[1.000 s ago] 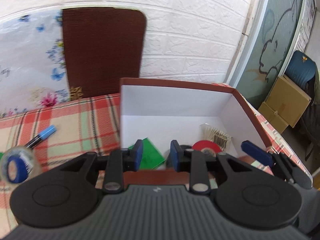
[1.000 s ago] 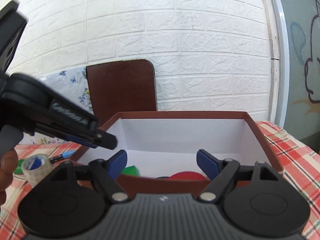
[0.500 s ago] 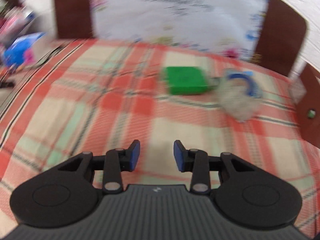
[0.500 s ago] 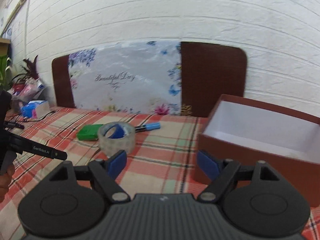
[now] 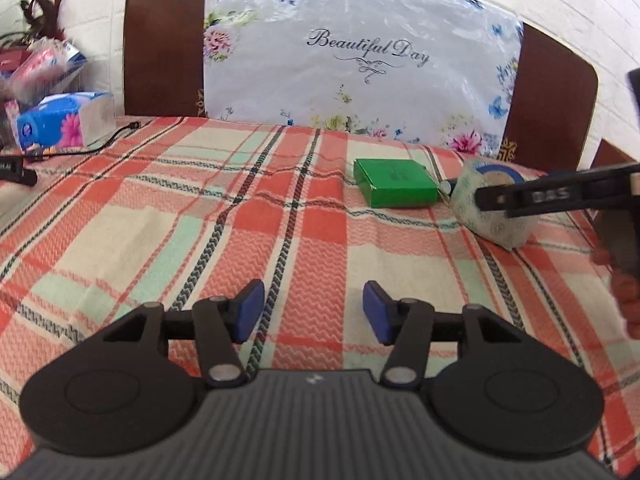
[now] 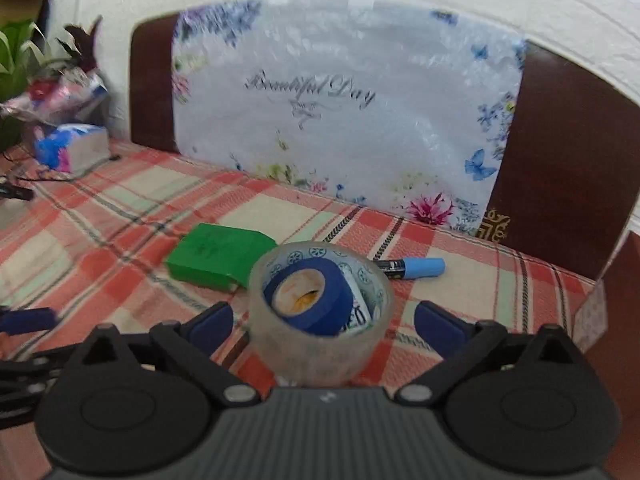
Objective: Organize objects
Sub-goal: 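Grasp the clear packing tape roll with the left gripper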
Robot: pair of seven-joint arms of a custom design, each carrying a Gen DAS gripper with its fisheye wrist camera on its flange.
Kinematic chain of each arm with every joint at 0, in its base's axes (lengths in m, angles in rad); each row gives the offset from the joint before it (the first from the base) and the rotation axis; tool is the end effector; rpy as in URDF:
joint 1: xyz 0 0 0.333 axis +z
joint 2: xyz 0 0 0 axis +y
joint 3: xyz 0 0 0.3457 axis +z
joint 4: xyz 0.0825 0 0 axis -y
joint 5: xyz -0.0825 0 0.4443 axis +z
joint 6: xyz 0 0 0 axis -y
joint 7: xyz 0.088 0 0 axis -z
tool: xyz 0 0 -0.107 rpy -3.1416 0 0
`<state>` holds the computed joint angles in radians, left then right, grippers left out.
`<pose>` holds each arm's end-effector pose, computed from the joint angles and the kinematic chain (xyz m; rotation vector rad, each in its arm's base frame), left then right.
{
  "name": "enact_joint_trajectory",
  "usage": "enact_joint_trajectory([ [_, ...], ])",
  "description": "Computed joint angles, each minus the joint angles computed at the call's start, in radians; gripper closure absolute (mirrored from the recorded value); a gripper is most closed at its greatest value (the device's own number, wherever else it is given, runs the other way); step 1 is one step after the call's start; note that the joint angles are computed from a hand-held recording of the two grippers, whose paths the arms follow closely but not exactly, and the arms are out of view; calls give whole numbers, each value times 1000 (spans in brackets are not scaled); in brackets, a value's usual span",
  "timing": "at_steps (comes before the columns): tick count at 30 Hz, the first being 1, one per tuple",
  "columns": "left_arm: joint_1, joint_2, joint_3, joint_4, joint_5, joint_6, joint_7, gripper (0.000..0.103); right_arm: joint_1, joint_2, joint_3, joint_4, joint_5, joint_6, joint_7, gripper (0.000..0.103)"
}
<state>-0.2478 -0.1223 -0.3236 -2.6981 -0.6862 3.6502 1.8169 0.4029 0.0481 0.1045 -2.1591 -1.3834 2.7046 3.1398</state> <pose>0.4301 -0.1796 0.3664 -1.6087 1.6886 -1.0409 0.5231 0.3291 0.4024 -1.7795 1.6022 -0.9133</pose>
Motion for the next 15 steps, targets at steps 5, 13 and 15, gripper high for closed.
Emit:
enact_joint_trajectory([
  [5,-6,-4,20,-12,59,3,-60,45,9,-39,4,-19,-111,-10,127,9],
  [13,14,-10,10,-16,87,-10,-78,45,27,-360,106,-312,-100,-112,171,9],
  [15,19,-13,-1,-10,64,-25,-51,43,35,-420,130,-390,11,-118,118,9],
])
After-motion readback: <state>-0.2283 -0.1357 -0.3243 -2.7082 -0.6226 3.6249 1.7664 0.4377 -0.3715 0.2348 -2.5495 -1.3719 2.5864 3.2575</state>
